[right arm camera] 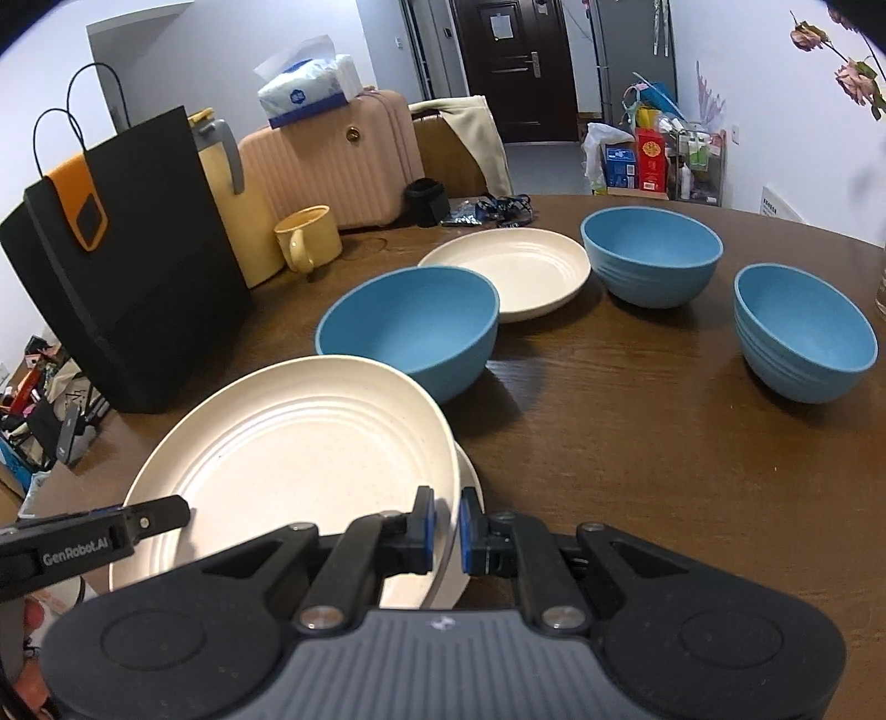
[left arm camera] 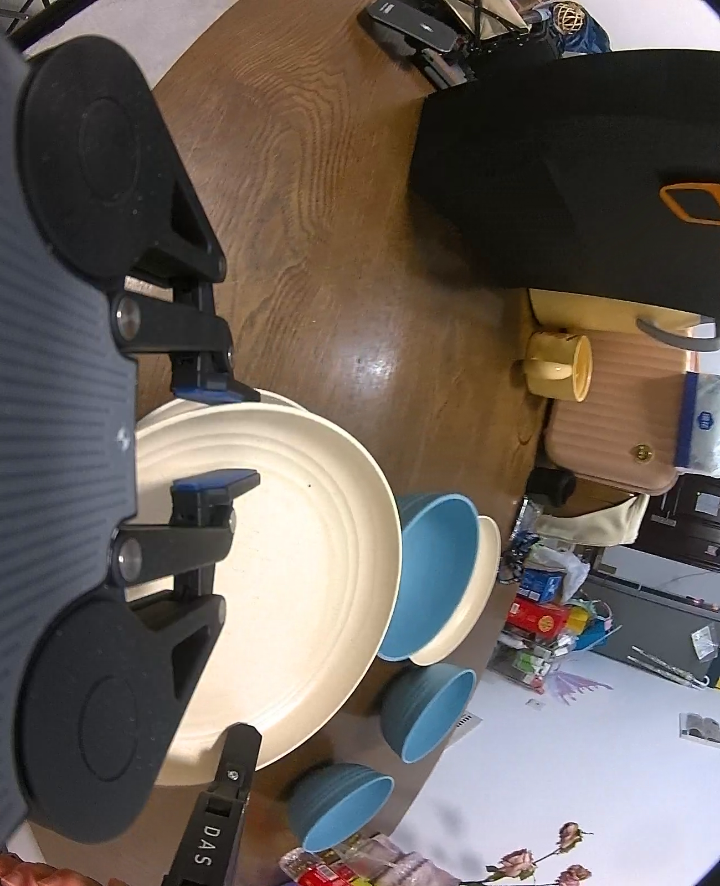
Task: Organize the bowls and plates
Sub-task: 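Carry the held cream plates with both grippers toward the blue bowls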
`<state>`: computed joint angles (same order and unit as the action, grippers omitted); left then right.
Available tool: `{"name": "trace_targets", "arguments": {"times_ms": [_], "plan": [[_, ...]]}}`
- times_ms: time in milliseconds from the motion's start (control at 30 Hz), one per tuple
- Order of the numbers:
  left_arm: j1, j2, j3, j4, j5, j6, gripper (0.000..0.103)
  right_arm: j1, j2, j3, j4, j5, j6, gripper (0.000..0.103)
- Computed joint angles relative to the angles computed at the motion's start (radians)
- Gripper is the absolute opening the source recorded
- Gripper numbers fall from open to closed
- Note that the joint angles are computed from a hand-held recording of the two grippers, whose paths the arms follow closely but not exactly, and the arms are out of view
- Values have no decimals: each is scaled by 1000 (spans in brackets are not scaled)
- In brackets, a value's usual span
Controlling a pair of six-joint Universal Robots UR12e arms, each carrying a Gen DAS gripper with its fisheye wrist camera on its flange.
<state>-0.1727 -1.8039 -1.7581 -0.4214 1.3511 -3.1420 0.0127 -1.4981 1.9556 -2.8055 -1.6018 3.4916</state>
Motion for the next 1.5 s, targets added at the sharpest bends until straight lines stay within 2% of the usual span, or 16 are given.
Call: {"name": "trace_targets", "arguments": {"times_ms": [567,933,1133,1500], "plan": [[-17,-43,11,10,41,54,24,-6,55,18,-68,3,35,9],[-26,-71,19,63,80,65,24,-1,84,20,-133,-4,8,9],[-31,-81,16,94,104,77,25,15,96,25,-181,-48,-15,9],[-36,-94,18,104,121,88,25,22,112,31,-225,-72,-30,9]]}}
